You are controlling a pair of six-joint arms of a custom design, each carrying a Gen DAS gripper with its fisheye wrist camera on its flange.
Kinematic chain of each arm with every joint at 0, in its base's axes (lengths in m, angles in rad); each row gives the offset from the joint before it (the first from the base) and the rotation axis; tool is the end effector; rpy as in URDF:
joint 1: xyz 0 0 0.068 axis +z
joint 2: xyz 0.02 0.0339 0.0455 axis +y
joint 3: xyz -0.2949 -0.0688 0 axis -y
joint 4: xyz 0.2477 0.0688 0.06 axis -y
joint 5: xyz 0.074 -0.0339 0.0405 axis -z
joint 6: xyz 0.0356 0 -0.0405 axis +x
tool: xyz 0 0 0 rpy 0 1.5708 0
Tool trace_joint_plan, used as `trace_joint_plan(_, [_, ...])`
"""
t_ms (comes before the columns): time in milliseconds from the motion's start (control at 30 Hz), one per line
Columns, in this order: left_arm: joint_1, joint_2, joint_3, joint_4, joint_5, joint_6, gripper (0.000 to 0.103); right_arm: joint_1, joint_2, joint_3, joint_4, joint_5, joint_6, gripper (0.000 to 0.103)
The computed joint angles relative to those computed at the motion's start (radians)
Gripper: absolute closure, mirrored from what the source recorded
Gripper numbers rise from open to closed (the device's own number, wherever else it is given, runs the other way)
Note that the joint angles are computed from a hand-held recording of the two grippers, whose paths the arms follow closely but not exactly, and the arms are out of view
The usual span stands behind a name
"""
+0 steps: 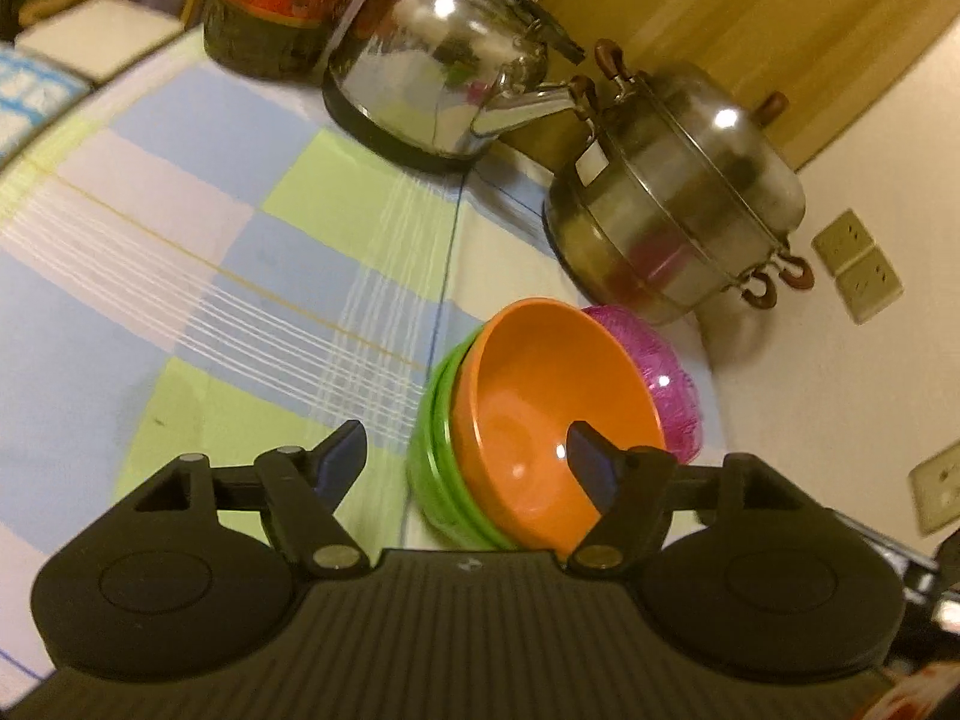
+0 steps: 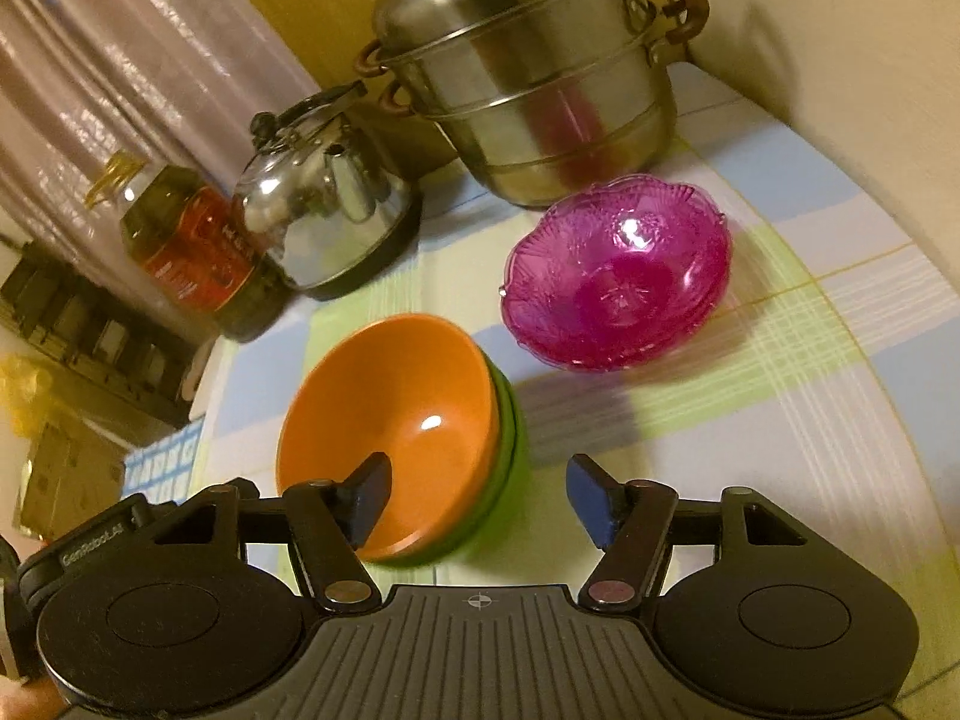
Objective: Organize plates and bowls
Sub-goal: 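Move both grippers to the rim of the stacked bowls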
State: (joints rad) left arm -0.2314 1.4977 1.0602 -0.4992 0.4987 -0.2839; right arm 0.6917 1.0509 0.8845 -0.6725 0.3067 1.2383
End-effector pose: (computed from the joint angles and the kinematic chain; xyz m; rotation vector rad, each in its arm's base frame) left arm 0.2984 -0.0878 0.2722 0.1449 2.5347 -0.8345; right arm 0.1608 0.1192 0.3073 0.7935 2.2983 0.5510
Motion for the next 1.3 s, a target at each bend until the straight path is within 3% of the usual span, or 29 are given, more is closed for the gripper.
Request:
trace_joint_plan(200, [-0.01,0.096,0.042,0.01,0.03,-0.028,0.033,-0.136,0.095,-0.01,0.088,-0.137,-0.072,0.038])
trace_joint_plan(500, [-0.039,0.191,0.068,0.026,0.037,-0.059,0.035,-0.208,0.181,-0.075,0.215,-0.269,-0.077,0.038])
trace_joint_plan(700, [-0.055,0.216,0.081,0.014,0.03,-0.049,0.051,-0.23,0.195,-0.102,0.253,-0.304,-0.061,0.039])
trace_joint_plan(867, [-0.061,0.225,0.091,0.001,0.015,-0.032,0.058,-0.234,0.209,-0.102,0.264,-0.314,-0.058,0.039])
trace_joint_plan(1200, [-0.075,0.234,0.106,-0.024,-0.019,0.006,0.072,-0.229,0.238,-0.099,0.281,-0.325,-0.041,0.059])
trace_joint_plan(1300, [-0.075,0.234,0.107,-0.029,-0.023,0.015,0.071,-0.224,0.241,-0.1,0.277,-0.316,-0.031,0.065])
